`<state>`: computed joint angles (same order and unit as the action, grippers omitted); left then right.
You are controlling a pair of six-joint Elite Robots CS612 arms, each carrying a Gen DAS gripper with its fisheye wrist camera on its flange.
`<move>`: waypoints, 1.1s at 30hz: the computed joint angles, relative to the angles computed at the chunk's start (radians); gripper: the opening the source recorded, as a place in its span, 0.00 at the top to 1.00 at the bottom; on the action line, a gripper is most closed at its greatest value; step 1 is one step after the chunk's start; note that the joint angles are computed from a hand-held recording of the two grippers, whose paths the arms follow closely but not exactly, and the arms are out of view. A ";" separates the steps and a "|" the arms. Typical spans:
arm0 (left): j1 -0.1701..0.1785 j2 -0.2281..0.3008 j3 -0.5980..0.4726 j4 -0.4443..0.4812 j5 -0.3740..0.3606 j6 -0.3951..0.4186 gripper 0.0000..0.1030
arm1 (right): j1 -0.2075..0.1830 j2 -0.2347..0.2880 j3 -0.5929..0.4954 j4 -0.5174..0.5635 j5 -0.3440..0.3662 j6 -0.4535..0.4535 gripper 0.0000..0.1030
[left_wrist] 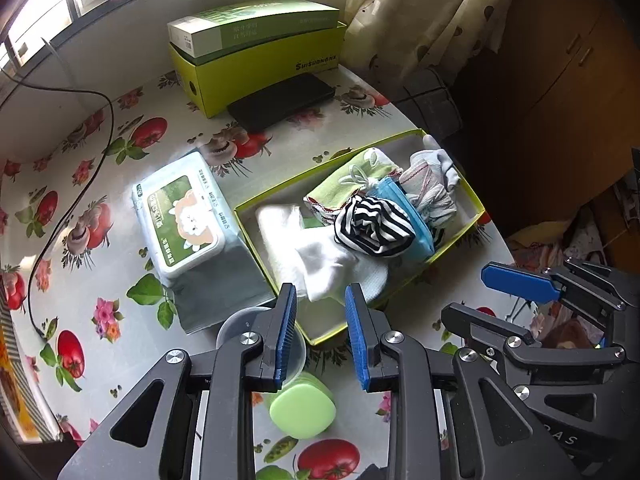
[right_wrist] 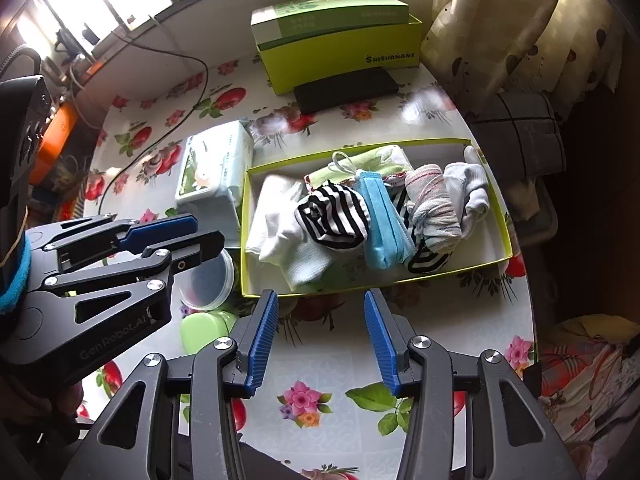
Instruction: Organize soft objects
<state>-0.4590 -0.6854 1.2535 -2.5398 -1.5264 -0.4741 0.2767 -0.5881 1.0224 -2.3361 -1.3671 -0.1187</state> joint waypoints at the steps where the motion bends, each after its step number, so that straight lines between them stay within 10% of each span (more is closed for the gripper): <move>1: 0.000 -0.002 0.004 -0.006 0.001 -0.002 0.74 | 0.001 -0.003 0.004 -0.002 -0.003 0.000 0.57; 33: 0.001 -0.020 0.046 -0.039 -0.027 -0.027 0.74 | 0.009 -0.022 0.035 -0.015 -0.032 -0.008 0.55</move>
<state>-0.4584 -0.7051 1.2997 -2.5789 -1.5535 -0.5015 0.2855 -0.6100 1.0570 -2.3513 -1.3994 -0.1262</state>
